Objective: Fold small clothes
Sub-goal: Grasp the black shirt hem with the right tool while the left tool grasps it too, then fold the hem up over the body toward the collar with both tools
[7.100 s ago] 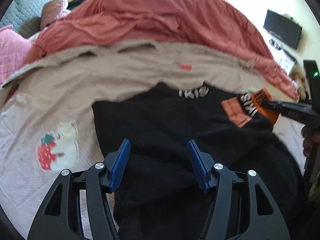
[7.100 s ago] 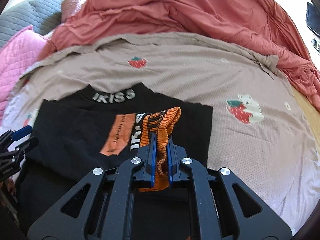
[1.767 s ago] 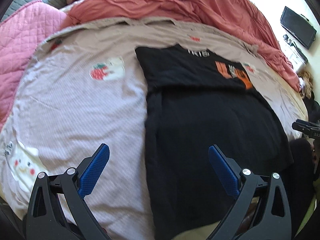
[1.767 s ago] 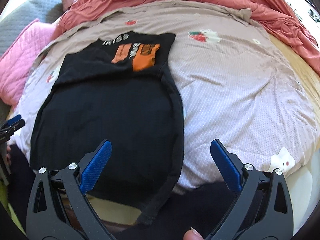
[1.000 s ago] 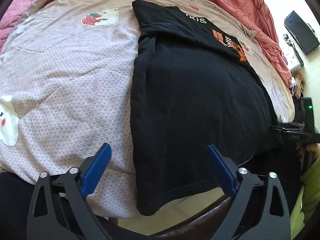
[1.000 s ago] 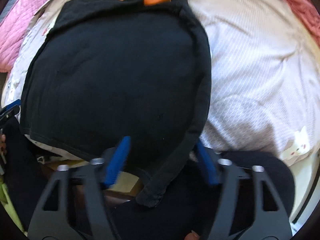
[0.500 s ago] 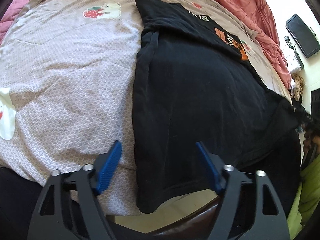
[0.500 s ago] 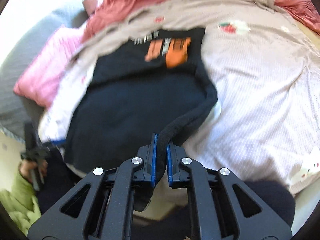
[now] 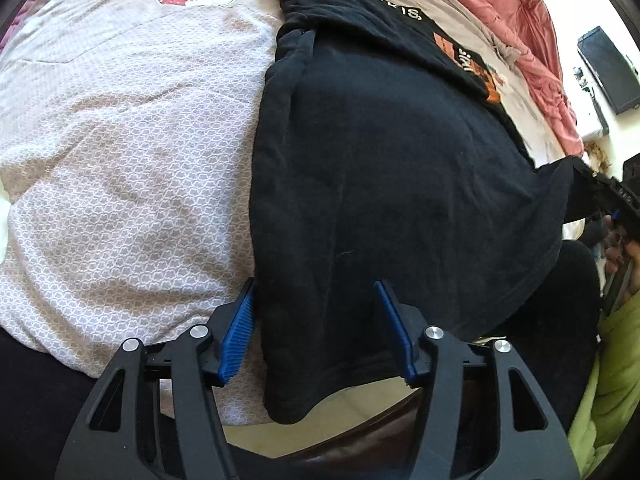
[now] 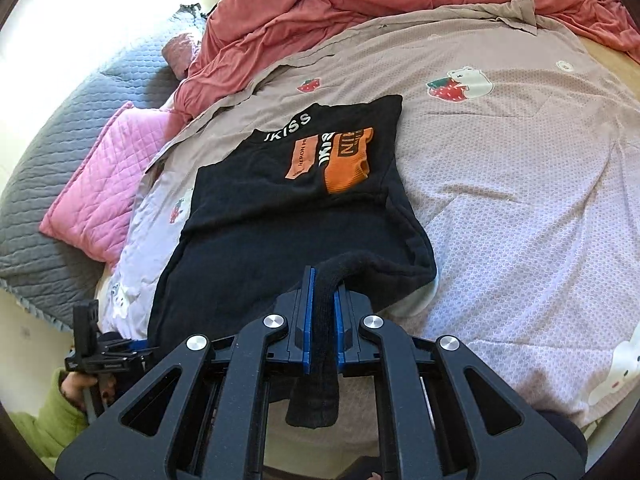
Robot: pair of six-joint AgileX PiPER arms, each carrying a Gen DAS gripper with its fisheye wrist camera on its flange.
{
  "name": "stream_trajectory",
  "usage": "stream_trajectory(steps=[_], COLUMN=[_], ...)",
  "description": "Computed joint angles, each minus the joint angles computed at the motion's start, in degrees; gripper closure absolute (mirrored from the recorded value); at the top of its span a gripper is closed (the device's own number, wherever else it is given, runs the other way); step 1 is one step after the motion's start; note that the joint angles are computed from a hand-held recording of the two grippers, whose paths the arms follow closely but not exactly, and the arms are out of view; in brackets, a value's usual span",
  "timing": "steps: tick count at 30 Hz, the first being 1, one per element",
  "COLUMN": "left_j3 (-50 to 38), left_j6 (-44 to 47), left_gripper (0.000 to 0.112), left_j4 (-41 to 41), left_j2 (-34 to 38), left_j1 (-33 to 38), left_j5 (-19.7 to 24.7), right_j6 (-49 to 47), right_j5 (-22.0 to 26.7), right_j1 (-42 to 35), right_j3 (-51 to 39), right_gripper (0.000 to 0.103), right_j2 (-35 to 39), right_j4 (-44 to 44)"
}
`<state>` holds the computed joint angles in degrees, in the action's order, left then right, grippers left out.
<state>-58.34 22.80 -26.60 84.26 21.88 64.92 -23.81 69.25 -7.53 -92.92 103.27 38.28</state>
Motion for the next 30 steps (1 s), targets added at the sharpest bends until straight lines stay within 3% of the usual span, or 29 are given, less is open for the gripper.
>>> stream_trajectory(steps=[1, 4, 12, 19, 30], left_j3=[0.0, -0.1, -4.2, -18.0, -34.3], left_j6=[0.0, -1.5, -0.9, -3.3, -11.2], left_gripper=[0.074, 0.099, 0.103, 0.103, 0.103], left_j4=[-0.7, 0.5, -2.1, -8.7, -7.6], left_j2=[0.2, -0.2, -1.1, 5.0, 18.9], left_j1=[0.1, -0.7, -0.2, 2.8, -0.8], left_j5=[0.0, -1.0, 0.1, 2.6, -4.4], right_j6=[-0.1, -0.1, -1.1, -0.8, 8.9], right_j5=[-0.3, -1.1, -2.9, -4.4, -6.2], right_j1=[-0.1, -0.3, -1.2, -1.1, 2.8], right_j3=[0.0, -0.4, -3.0, -7.5, -27.1], right_gripper=[0.099, 0.099, 0.099, 0.099, 0.099], right_j2=[0.3, 1.3, 4.0, 7.2, 20.4], right_j4=[0.3, 1.7, 5.3, 7.1, 3.0])
